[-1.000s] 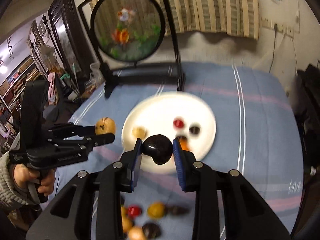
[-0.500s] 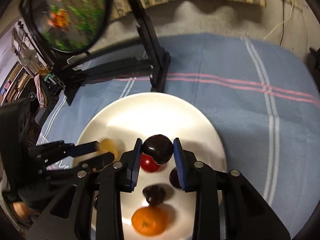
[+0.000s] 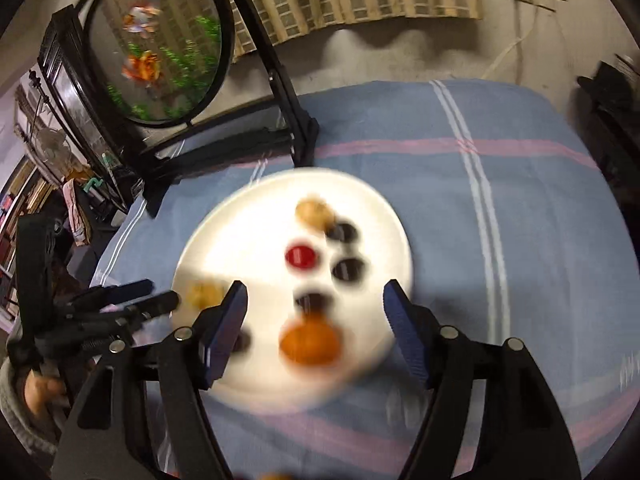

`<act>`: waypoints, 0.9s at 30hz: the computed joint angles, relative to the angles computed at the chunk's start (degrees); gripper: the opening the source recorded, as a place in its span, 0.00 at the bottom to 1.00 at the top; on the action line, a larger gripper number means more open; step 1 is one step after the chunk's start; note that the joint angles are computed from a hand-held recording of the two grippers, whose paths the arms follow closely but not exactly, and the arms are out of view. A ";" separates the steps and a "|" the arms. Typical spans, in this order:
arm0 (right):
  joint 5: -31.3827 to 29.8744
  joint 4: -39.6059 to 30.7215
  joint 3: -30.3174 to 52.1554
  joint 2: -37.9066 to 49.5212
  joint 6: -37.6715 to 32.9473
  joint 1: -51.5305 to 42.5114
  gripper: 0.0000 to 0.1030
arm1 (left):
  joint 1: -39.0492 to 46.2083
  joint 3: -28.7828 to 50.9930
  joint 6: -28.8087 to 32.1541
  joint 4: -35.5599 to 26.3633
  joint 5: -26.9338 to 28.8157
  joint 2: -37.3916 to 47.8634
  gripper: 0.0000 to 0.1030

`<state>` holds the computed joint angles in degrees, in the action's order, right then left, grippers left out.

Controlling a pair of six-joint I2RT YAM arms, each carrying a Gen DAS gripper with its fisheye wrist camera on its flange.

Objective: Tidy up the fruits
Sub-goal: 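Carry the pear and plum over the white plate and open both tools, then move the left tool to the cluster and grasp the tangerine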

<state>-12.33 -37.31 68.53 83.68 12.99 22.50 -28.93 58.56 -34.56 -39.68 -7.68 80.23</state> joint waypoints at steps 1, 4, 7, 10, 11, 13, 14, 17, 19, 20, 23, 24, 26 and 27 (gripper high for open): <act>1.03 -0.45 -3.01 -3.59 0.71 0.43 0.70 | -2.08 -3.10 -2.20 -1.58 -0.20 -3.64 0.67; 3.03 -4.97 -12.27 -16.00 3.92 1.46 0.78 | -9.63 -9.95 -9.68 -5.03 -0.77 -11.12 0.67; 3.40 -11.27 -18.88 -26.72 7.49 1.70 0.88 | -19.39 -14.29 -17.43 -7.67 -2.09 -15.48 0.67; 2.77 -17.16 -22.83 -34.74 9.79 1.75 0.88 | -28.05 -16.47 -24.15 -8.46 -3.33 -16.47 0.67; 2.64 -19.10 -23.47 -36.63 9.96 1.87 0.88 | -29.70 -16.52 -25.00 -8.47 -3.46 -16.23 0.67; 3.49 -21.51 -23.37 -38.89 10.33 2.56 0.88 | -33.54 -15.98 -26.88 -9.18 -5.27 -15.69 0.68; 3.83 -22.16 -23.17 -39.64 10.50 2.82 0.88 | -34.10 -15.68 -26.96 -9.59 -5.75 -15.48 0.69; 5.76 -23.25 -22.40 -41.20 11.79 5.13 0.90 | -35.60 -14.97 -27.76 -10.15 -6.03 -15.33 0.69; 6.32 -23.97 -22.43 -42.05 12.08 5.87 0.91 | -36.78 -14.42 -27.83 -10.41 -6.62 -15.09 0.69; 6.61 -24.36 -22.36 -42.28 12.29 6.16 0.91 | -37.23 -14.10 -27.76 -10.19 -6.78 -14.69 0.70; 6.60 -25.45 -22.18 -43.04 12.03 5.58 0.91 | -37.32 -13.88 -26.58 -9.57 -6.73 -12.33 0.71; 6.41 -25.79 -22.08 -43.37 11.71 5.07 0.91 | -36.83 -14.37 -26.11 -8.77 -5.90 -11.54 0.75; 6.41 -26.13 -21.97 -43.68 11.61 4.79 0.91 | -36.03 -16.35 -26.09 -6.08 -4.17 -12.00 0.82; 6.36 -26.27 -21.97 -43.73 11.59 4.64 0.91 | -35.93 -17.06 -26.02 -5.43 -3.94 -12.41 0.83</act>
<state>-5.97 -63.58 46.56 39.95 24.59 27.13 -64.86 41.50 -60.58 -45.11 -11.61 67.83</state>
